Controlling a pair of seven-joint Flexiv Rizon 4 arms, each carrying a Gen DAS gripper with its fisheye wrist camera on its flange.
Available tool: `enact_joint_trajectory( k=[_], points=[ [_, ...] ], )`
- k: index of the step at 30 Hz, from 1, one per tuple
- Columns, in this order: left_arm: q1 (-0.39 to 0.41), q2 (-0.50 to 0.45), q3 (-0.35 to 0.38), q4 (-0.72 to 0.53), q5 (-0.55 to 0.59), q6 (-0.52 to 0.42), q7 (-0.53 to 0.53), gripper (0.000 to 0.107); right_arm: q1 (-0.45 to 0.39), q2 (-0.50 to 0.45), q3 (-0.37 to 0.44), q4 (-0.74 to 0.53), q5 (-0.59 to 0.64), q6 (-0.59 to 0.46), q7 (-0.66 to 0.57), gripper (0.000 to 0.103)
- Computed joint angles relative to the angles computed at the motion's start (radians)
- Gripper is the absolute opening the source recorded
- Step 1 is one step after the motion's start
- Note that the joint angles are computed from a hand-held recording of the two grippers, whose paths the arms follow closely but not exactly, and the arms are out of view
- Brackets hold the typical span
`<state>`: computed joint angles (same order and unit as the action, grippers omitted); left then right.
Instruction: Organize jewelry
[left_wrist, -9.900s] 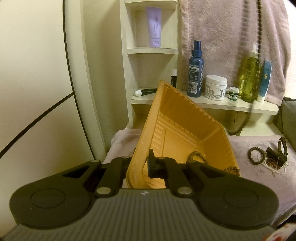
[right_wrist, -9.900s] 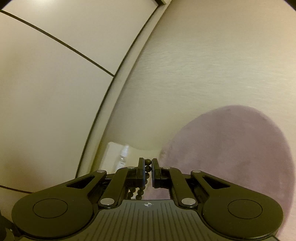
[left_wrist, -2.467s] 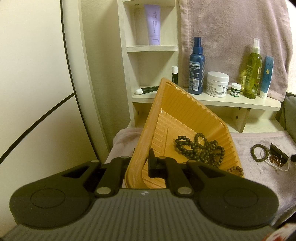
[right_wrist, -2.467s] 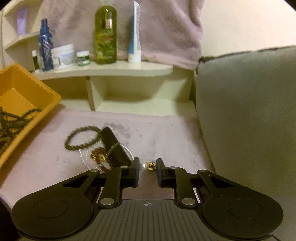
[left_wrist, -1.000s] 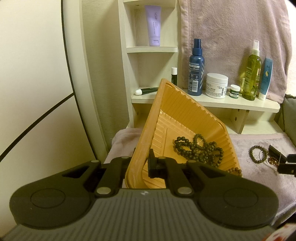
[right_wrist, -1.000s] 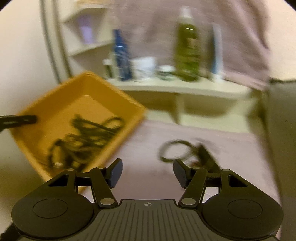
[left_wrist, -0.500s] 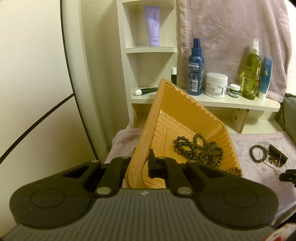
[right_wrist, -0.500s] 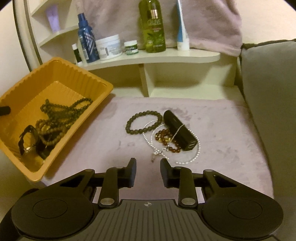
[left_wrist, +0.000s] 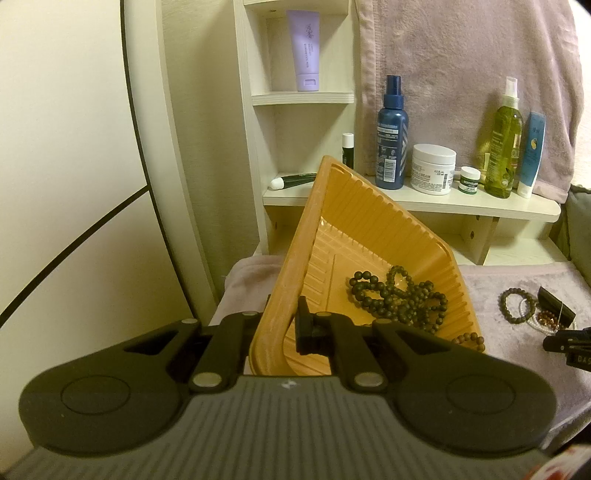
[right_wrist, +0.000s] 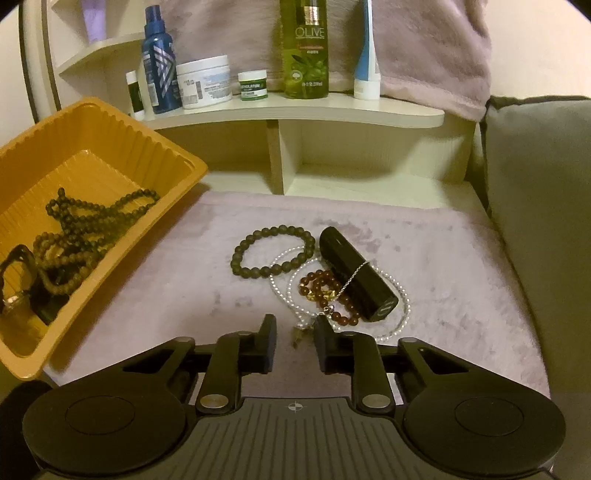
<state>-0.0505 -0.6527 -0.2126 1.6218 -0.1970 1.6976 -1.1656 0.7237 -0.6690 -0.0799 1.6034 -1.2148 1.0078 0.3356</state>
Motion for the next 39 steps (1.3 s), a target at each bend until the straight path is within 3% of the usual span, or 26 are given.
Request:
enact_joint_trajectory(
  k=[4, 17, 23, 27, 33, 39],
  points=[
    [0.000, 0.000, -0.001, -0.001, 0.001, -0.001, 0.000, 0.007, 0.003, 0.003, 0.000, 0.005, -0.008, -0.011, -0.010, 0.008],
    [0.005, -0.001, -0.006, 0.000, 0.002, 0.001, 0.000, 0.007, 0.017, 0.028, 0.018, 0.011, -0.044, -0.030, -0.014, 0.008],
    [0.007, -0.001, -0.008, -0.001, 0.002, -0.001, 0.001, 0.007, -0.005, 0.016, -0.009, -0.057, -0.183, 0.121, 0.035, 0.008],
    [0.007, 0.000, -0.009, -0.001, 0.001, -0.001, 0.000, 0.007, -0.014, -0.033, -0.017, -0.158, -0.230, 0.226, -0.012, 0.008],
    [0.007, 0.000, -0.009, 0.000, 0.000, -0.001, 0.000, 0.007, -0.004, -0.122, -0.030, -0.279, -0.146, 0.362, -0.161, 0.008],
    [0.007, 0.000, -0.009, 0.000, 0.000, -0.001, -0.001, 0.007, 0.021, -0.165, -0.042, -0.314, -0.021, 0.413, -0.294, 0.008]
  ],
)
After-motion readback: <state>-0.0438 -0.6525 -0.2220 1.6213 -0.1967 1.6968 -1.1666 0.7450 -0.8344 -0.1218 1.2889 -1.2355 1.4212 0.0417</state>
